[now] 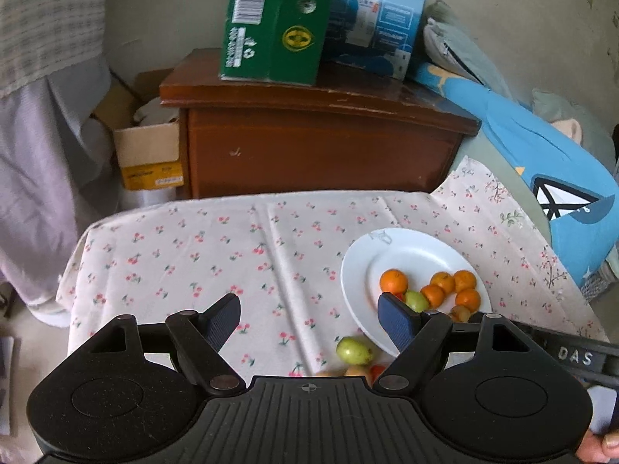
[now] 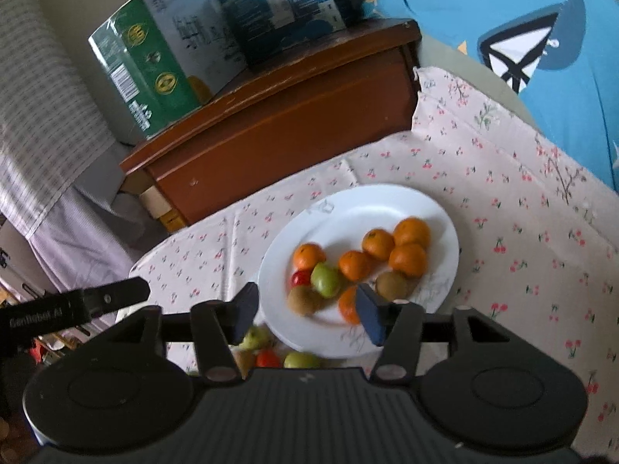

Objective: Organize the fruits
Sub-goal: 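Withdraw both tools from the plate toward the fruit row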

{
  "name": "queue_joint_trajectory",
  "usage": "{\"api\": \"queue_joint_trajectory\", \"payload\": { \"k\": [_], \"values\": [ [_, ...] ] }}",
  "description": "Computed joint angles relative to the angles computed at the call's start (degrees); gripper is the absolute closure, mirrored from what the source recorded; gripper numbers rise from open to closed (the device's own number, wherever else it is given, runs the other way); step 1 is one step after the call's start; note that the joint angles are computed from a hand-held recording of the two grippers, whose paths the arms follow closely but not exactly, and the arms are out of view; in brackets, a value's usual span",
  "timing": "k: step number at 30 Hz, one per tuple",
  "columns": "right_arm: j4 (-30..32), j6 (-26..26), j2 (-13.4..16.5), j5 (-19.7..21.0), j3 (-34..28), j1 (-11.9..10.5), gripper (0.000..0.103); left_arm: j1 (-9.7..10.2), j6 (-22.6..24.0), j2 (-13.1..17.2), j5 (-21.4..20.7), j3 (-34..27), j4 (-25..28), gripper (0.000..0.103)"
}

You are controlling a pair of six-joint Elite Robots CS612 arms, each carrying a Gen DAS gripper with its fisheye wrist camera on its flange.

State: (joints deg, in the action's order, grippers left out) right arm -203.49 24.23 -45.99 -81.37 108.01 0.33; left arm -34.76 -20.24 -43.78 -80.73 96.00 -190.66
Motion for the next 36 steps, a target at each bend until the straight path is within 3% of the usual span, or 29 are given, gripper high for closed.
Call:
{"api": "queue_joint_trajectory", "payload": {
  "k": [7, 11, 18, 21, 26, 29, 36],
  "values": [
    [0.4, 0.9, -0.2, 0.1, 1.6, 1.0, 0.034, -0.31, 0.0, -0.6, 1.1, 1.8, 1.6, 0.02],
    [-0.5, 2.5, 0.3, -0.5, 2.4, 1.6, 0.022, -0.35, -0.8, -0.8, 1.3, 2.7, 2.4, 0.016],
    [1.8, 2.6, 1.5, -4.0, 2.0, 3.2, 0.022, -0.33, -0.5, -0.8, 2.1, 3.6, 3.8, 0.016],
    [0.3, 1.9, 2.4, -3.2, 1.7, 3.2, 0.022, -0.25, -0.1, -0.8, 2.3, 3.8, 3.8, 0.016],
    [-1.1, -0.6, 3.3, -7.6, 0.4, 4.4, 0.022, -0.26, -0.3, -0.8, 2.7, 4.0, 4.1, 0.016],
    [-0.8, 0.5, 3.8, -7.9, -0.1, 4.4, 0.022, -0.21, -0.4, -0.8, 2.9, 4.1, 3.8, 0.016],
    [-1.3, 1.0, 4.8, -7.8, -1.2, 4.3, 0.046, -0.06, -0.8, -0.7, 2.5, 4.0, 5.0, 0.016]
  ]
}}
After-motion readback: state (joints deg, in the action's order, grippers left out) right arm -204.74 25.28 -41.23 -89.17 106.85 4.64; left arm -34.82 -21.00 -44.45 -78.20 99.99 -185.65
